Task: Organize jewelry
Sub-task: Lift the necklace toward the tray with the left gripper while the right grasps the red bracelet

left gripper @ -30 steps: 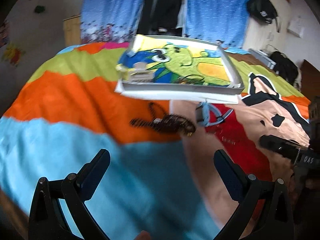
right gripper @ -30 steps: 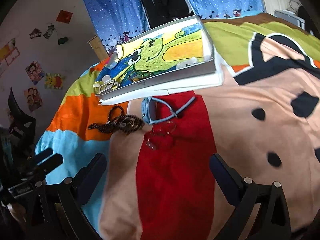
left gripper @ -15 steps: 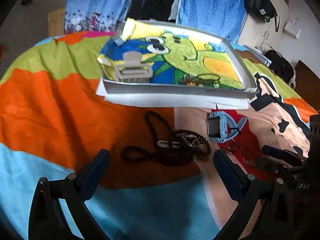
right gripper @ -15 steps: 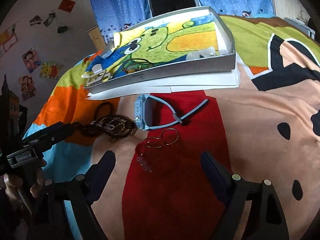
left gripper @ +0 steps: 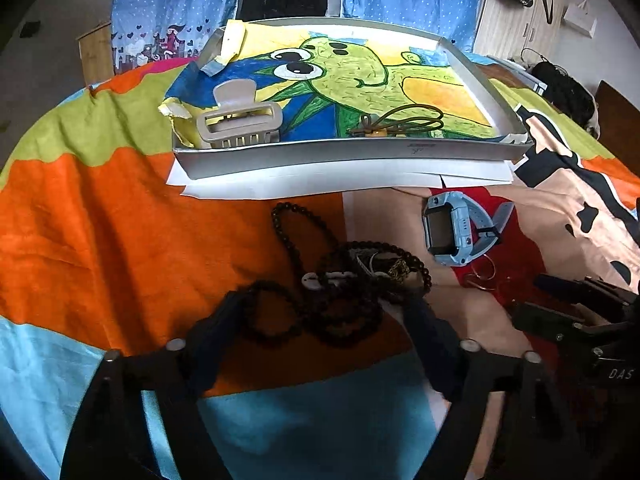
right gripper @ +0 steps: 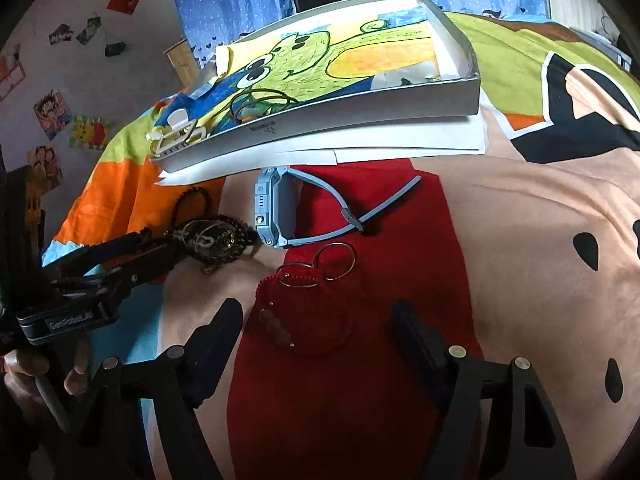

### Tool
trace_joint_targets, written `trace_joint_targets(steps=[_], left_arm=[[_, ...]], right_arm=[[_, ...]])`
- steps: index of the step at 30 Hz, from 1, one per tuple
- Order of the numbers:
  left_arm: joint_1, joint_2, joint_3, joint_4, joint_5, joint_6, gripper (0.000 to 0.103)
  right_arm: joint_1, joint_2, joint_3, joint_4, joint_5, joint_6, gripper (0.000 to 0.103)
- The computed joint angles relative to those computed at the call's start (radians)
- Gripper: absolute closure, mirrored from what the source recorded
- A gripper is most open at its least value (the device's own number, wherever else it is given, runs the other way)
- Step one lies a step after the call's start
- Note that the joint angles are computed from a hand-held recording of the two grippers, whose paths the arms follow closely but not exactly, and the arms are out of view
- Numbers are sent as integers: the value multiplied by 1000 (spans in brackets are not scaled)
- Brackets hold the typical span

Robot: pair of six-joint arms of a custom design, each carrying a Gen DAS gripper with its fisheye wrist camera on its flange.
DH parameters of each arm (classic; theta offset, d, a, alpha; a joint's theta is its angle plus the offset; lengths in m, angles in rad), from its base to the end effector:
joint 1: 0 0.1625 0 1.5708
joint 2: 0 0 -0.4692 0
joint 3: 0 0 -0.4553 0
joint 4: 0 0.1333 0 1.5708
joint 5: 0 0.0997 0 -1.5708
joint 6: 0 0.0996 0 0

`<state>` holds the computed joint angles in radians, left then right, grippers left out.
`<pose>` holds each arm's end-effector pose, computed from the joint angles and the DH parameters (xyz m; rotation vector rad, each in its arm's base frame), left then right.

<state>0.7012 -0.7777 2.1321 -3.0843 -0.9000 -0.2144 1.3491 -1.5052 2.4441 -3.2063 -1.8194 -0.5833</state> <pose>-0.2889 -0.4994 -0.0142 0.7602 2.4592 -0.6384 0.0098 -0.4513 0.2532 0.3451 -2.5320 0.7279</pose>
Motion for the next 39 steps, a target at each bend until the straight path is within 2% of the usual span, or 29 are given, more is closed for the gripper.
trace_joint_targets(steps=[5,7,12,14,19,22,24,26,35,39], left_arm=[[-6,0,5,-6,20,1,57],[-3,-7,9,-13,11,-4,75],[-5,-20,17,-1,-11,-27,94],[-10,-28,23,12,-16,-52,94],[-27,-64,50,58,-68,-134,94],[-45,-84,69,87,-93,-191,94],[-59,-96,81,97,-112,-224,94],[-78,-106,91,104,-118,-251,94],[-195,-180,169,100,-85,-398,95],[-232,-224,181,148,-77,-458,95]], right_arm=[[1,4,2,-8,-7,-2,45],[0,1,2,-4,-4,0,48],[3,0,5,0,-8,-2,52],[2,-1,5,2,-9,0,52],[7,-1,8,-3,-19,-4,65],[7,-7,10,2,-12,-6,74],[1,-17,10,17,5,-3,85],[-4,-28,12,32,24,2,90],[2,-120,47,82,139,-25,92],[4,-173,71,93,197,-52,92]])
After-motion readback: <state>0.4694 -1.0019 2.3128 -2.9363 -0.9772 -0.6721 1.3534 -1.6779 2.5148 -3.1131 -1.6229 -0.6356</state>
